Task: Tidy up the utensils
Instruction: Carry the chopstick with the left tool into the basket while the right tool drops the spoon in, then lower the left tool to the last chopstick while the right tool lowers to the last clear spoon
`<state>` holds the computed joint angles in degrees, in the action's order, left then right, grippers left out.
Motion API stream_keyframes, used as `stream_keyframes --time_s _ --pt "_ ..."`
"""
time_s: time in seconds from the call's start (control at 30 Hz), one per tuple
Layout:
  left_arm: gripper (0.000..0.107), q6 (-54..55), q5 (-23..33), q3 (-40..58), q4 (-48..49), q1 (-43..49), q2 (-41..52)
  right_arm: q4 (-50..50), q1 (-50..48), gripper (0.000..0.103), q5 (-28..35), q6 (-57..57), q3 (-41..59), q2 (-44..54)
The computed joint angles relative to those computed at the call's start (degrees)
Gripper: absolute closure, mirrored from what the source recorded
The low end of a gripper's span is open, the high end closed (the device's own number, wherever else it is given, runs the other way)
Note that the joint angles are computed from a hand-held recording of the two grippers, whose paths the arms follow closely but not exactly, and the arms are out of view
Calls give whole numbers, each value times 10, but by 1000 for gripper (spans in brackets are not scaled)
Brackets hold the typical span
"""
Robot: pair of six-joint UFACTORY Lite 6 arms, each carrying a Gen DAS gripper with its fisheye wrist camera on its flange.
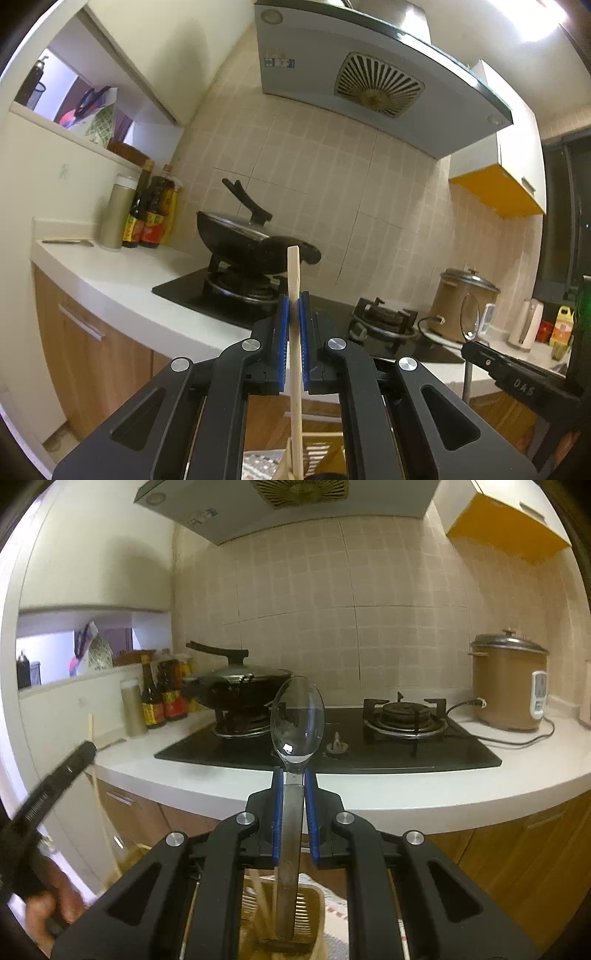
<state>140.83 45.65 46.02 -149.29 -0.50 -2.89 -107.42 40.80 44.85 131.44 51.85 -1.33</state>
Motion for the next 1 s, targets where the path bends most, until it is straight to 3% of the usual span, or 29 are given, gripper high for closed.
stream_keyframes --time_s 0.23,0.57,0.8,0.9,0.97,1.0 --pt "103 -34 30 -34 59 31 -2 -26 15 93 13 57 -59 -15" --pt "102 -131 40 -69 196 96 -49 19 33 87 -42 48 -127 -93" --pt "86 -218 47 -95 313 156 -117 112 91 87 -27 -11 -164 -172" --pt "82 -301 61 -102 406 200 -147 174 138 76 -8 -51 -176 -214" --pt "73 -356 68 -104 476 222 -165 199 169 56 6 -63 -186 -239" --pt "70 -390 76 -103 523 234 -172 210 197 53 27 -62 -194 -254"
